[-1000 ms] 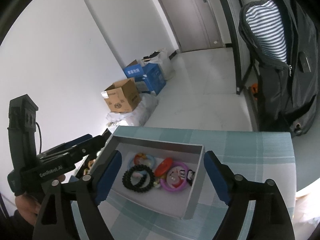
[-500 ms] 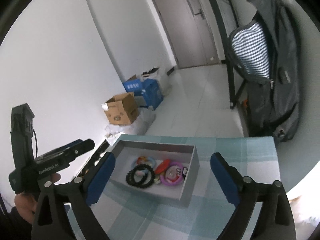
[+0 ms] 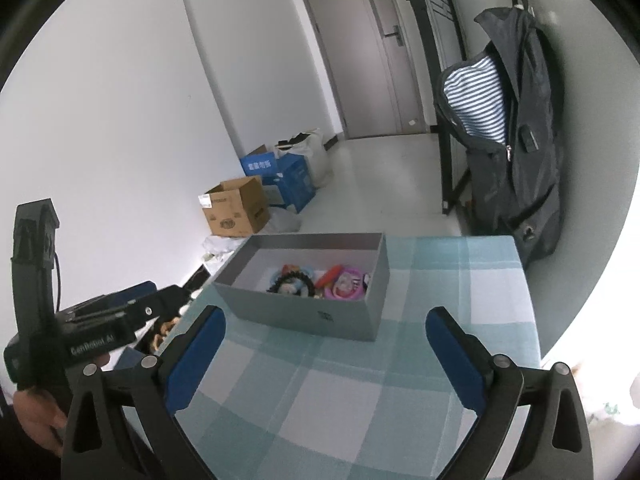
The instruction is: Organize jewelry
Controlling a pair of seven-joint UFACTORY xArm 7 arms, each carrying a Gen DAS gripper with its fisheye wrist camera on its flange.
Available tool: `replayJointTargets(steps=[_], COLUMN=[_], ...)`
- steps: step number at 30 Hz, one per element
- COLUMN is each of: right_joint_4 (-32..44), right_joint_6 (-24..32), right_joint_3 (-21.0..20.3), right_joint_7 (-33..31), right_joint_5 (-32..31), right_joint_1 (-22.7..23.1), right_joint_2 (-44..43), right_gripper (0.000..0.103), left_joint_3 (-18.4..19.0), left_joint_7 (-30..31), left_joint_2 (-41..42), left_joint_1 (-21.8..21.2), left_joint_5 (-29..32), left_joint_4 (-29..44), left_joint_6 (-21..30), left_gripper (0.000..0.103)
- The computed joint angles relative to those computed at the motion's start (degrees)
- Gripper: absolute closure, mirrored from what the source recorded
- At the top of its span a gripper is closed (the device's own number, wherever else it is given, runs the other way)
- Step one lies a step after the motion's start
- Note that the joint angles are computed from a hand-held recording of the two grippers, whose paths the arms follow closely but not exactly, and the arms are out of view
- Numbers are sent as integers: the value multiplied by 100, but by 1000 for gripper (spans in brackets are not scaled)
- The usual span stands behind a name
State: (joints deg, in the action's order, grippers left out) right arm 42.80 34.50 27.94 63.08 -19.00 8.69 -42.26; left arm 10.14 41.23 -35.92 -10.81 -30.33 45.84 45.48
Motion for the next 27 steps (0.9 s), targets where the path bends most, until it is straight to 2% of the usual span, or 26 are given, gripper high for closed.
replayJointTargets(steps=[10, 27], right_joint_4=[-56, -51], right_joint_6=[30, -33], right_joint_3=[-29, -107], right_joint_7=[147, 123], right_joint_5=[37, 19], right_joint_1=[-11, 78], right_joint_2=[23, 214], right_gripper=[2, 2], left_joint_3=[-25, -37], left_joint_7=[121, 44], left_joint_2=[-22, -11], left_joint_1=[-45, -100], left_joint_5=[8, -68], left_joint_4=[-65, -44], left_joint_6=[-147, -116], left_gripper=[39, 39])
